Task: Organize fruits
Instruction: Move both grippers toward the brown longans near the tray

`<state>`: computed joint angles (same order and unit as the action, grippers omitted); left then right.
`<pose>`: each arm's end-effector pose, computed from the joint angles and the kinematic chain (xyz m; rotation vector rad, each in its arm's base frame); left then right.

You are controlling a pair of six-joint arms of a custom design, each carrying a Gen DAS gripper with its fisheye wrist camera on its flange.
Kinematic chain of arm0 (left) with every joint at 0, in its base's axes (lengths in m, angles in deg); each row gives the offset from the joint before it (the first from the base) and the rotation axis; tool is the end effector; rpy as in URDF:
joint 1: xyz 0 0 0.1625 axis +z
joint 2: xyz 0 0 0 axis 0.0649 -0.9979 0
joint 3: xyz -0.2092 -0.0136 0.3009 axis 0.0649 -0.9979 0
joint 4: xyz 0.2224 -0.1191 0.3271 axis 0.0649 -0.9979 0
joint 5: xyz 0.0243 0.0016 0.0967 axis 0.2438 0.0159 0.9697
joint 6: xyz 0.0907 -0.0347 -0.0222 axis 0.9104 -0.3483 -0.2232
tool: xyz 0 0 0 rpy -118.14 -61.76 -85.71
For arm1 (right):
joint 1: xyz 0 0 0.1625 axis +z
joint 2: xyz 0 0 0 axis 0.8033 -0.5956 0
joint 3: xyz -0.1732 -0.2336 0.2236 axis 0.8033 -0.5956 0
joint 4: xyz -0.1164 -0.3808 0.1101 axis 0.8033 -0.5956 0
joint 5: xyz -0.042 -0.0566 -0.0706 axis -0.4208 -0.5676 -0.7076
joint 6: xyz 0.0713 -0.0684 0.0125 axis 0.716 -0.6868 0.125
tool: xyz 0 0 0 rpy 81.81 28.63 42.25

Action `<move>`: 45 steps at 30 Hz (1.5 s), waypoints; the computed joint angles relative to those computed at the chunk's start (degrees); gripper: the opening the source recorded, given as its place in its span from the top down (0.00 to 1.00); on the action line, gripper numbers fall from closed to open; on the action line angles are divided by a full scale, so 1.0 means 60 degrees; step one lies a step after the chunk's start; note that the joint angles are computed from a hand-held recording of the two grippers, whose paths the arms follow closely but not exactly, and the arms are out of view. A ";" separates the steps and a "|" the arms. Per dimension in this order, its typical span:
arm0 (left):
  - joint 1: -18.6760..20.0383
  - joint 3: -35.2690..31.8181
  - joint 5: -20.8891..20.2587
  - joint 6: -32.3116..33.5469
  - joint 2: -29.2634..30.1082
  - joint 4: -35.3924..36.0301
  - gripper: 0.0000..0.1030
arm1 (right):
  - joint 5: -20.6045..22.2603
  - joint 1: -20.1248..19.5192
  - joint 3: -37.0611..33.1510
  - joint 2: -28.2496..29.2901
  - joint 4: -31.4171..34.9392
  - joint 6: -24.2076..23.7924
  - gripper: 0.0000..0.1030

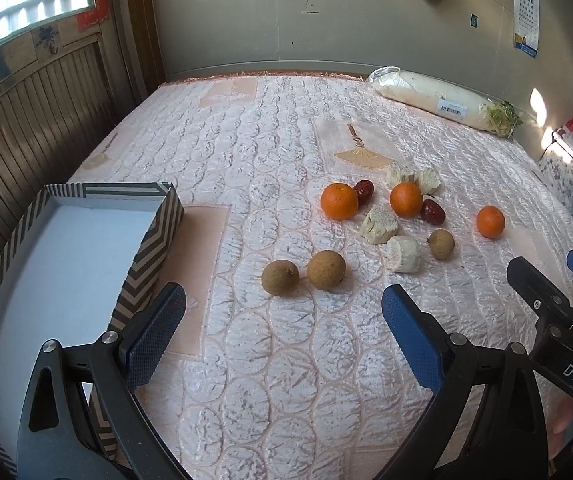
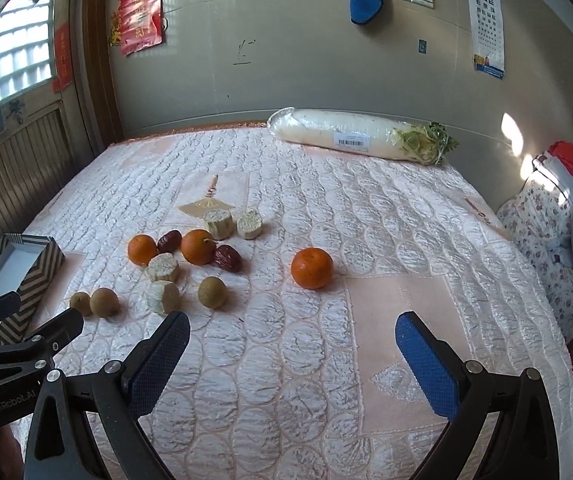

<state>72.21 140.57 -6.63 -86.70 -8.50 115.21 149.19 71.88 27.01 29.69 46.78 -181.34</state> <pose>0.0519 -0.5499 0.3025 0.7966 2.3045 -0.6784 0.3765 -0.4620 -0.1224 -0.0185 -2.0363 1.0915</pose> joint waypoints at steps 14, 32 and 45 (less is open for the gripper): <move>0.0303 -0.0800 0.0331 0.0453 0.0568 0.0603 0.04 | -0.1080 -0.0224 0.0551 -0.0357 -0.0179 -0.0441 0.40; 0.0678 -0.1827 0.0619 0.0455 0.1090 0.1590 0.08 | -0.1606 -0.0198 0.0423 -0.0274 -0.0232 -0.1044 0.42; 0.0546 -0.1585 0.0585 0.0672 0.0890 0.1273 0.09 | -0.1716 -0.0204 0.0377 -0.0246 -0.0210 -0.1100 0.48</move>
<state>75.49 131.06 -3.12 -82.67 -3.16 122.85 138.90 70.66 29.27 28.22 45.52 -187.93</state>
